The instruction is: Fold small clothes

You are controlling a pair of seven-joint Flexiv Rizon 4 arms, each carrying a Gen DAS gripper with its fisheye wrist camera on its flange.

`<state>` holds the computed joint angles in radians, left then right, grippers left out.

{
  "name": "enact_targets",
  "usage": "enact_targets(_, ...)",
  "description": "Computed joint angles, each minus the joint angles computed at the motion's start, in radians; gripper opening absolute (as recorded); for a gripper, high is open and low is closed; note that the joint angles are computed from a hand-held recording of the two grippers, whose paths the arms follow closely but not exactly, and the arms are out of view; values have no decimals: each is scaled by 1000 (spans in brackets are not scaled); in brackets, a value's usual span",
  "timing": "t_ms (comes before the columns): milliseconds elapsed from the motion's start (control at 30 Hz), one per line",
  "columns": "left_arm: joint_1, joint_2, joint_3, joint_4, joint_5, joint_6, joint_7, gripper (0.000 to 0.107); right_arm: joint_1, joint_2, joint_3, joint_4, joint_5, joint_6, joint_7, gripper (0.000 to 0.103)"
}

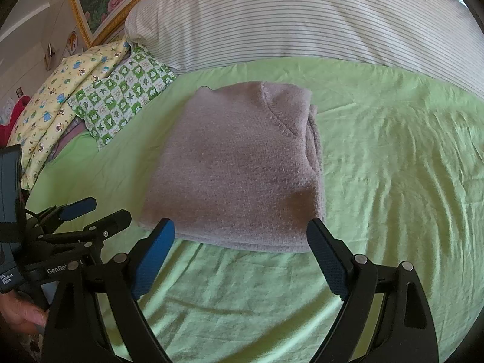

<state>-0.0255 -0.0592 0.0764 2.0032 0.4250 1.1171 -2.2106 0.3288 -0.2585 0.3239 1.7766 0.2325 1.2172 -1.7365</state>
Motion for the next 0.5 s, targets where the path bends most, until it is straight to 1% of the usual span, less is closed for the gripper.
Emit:
enact_targets(200,1,0,0,-1,2,-2,-2,88,-4,-2,2,-4,8,-5,-10,89)
enact_targets(500,1,-1,-1,-8,3,-6,-1,88,4,-3,-5,-7,-1,-4,14,89)
